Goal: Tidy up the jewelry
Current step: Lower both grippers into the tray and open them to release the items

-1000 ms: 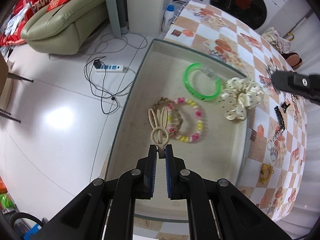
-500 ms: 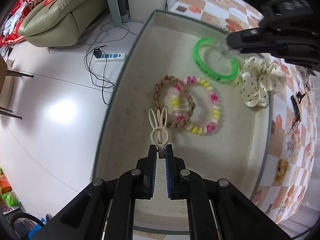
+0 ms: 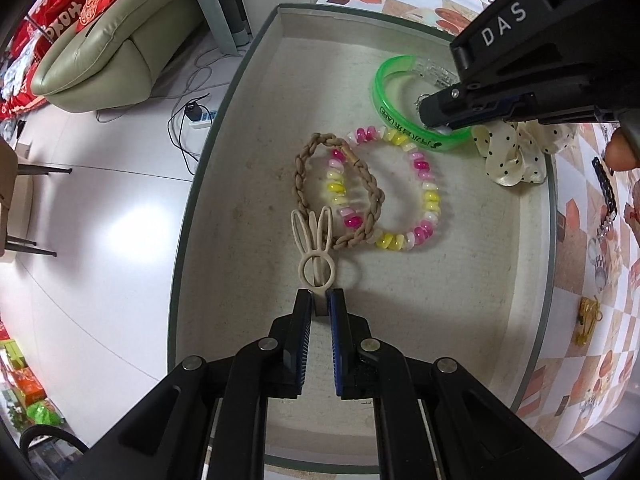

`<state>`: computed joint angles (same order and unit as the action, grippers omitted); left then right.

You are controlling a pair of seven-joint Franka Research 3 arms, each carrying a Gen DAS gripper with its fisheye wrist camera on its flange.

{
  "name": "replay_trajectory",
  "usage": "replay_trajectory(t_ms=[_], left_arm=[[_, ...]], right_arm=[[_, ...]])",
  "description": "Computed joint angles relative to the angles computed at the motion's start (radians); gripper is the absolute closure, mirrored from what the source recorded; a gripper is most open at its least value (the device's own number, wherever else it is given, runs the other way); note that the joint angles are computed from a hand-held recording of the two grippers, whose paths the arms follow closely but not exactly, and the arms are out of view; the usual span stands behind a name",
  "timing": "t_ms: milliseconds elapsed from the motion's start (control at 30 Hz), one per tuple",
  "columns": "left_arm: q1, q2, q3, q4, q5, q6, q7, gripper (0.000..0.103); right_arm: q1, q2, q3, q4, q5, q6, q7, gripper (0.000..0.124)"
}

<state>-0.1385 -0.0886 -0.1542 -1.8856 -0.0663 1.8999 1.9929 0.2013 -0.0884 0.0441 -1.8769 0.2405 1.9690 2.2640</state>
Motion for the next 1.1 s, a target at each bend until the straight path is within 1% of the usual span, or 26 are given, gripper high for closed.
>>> replay_trajectory(t_ms=[100,133,167,233,267,500,633,733,900,933,967,1000,1033,1067,1100], left_arm=[[-0.004,-0.004,-0.005,0.005,0.017,-0.014,-0.008,0.090],[-0.005,-0.004,-0.006,0.007,0.023,-0.019,-0.009,0.090],[-0.005,-0.007,-0.006,0.006,0.025,-0.023,-0.008,0.090],[-0.007,-0.014,-0.007,0.001,0.031,-0.031,-0.007,0.090],[-0.009,-0.016,-0.007,0.001,0.034,-0.034,-0.008,0.090],[-0.014,-0.043,-0.003,-0.021,0.043,-0.051,0.005,0.090],[-0.017,-0.033,-0.004,0.003,0.042,-0.075,0.004,0.090],[-0.019,-0.018,-0.006,0.032,0.033,-0.097,0.000,0.090],[-0.023,0.000,-0.014,0.071,0.035,-0.130,0.009,0.090],[-0.025,0.000,-0.017,0.073,0.036,-0.133,0.009,0.090],[-0.029,0.000,-0.020,0.076,0.039,-0.137,0.009,0.069],[-0.031,-0.001,-0.023,0.081,0.043,-0.140,0.010,0.011],[-0.034,-0.010,-0.027,0.074,0.056,-0.130,0.001,0.000],[-0.037,-0.026,-0.027,0.057,0.055,-0.100,0.000,0.000],[-0.042,-0.030,-0.029,0.061,0.057,-0.100,0.009,0.000]], right_arm=[[0.000,0.000,-0.002,0.005,0.012,-0.007,-0.007,0.109],[0.000,0.011,-0.001,0.016,0.011,-0.004,-0.009,0.101],[0.000,0.008,-0.002,0.017,0.011,-0.002,-0.012,0.087],[0.000,-0.009,-0.001,0.009,0.009,0.011,-0.011,0.072],[0.001,-0.016,0.000,0.007,0.009,0.016,-0.009,0.069],[-0.009,-0.089,-0.001,-0.034,0.022,0.055,0.006,0.062],[-0.021,-0.133,0.000,-0.050,0.009,0.052,0.019,0.060],[-0.030,-0.167,0.002,-0.063,0.006,0.041,0.037,0.054],[-0.041,-0.224,0.007,-0.100,0.002,0.033,0.058,0.054],[-0.044,-0.229,0.006,-0.104,0.004,0.034,0.058,0.052],[-0.047,-0.241,0.008,-0.115,0.004,0.038,0.069,0.048],[-0.050,-0.255,0.008,-0.125,0.004,0.038,0.073,0.046],[-0.053,-0.268,0.008,-0.136,0.005,0.041,0.076,0.044],[-0.056,-0.281,0.008,-0.147,0.005,0.043,0.080,0.044],[-0.059,-0.295,0.009,-0.156,0.005,0.041,0.084,0.044]])
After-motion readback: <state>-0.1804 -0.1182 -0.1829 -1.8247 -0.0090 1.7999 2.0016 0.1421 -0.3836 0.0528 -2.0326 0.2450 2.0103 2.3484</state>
